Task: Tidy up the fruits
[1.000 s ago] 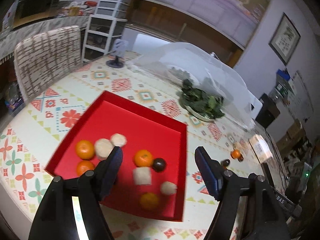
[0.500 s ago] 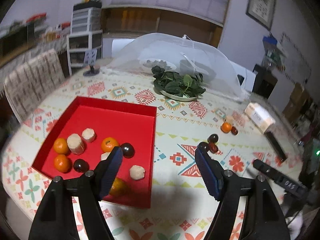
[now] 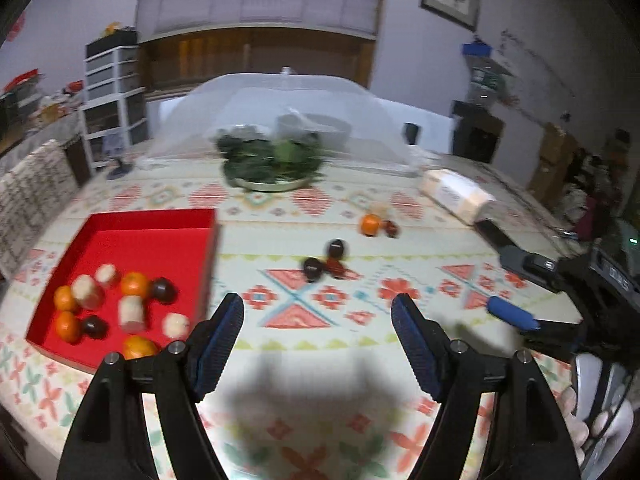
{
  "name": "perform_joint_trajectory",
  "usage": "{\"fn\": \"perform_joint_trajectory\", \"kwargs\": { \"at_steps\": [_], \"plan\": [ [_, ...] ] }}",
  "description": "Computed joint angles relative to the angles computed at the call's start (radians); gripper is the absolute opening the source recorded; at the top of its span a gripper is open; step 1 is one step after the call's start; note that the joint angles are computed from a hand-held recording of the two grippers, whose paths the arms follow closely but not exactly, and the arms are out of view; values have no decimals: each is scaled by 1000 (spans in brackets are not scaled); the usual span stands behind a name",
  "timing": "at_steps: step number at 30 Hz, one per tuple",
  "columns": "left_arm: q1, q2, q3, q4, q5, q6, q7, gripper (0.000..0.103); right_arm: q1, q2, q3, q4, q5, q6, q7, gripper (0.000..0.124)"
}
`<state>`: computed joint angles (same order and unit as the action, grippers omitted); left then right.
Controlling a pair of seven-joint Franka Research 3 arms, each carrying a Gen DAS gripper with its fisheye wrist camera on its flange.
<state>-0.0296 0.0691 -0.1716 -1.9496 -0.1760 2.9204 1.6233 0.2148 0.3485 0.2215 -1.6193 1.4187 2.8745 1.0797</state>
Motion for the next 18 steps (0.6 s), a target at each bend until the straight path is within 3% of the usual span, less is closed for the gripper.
{"fn": "perform_joint_trajectory", "kwargs": {
  "at_steps": [5,9,11,15,18],
  "plan": [
    [-8,-55,-37,-58,-314,21,285,76,35,-81,-36,-98,-154,41,126,81],
    [-55,-91,-7,-66,-476,1,461,76,107,-149,-114,-179,-510,138,382,80],
    [-77,-106,10,-53,-542,-14,536,76,159,-188,-191,-211,-759,165,564,81],
    [-113,-129,40,3,-657,-72,666,79,257,-259,-361,-217,-1292,149,957,80],
    [-125,-140,50,49,-701,-136,714,79,252,-322,-384,-206,-1545,121,1122,80]
  ]
}}
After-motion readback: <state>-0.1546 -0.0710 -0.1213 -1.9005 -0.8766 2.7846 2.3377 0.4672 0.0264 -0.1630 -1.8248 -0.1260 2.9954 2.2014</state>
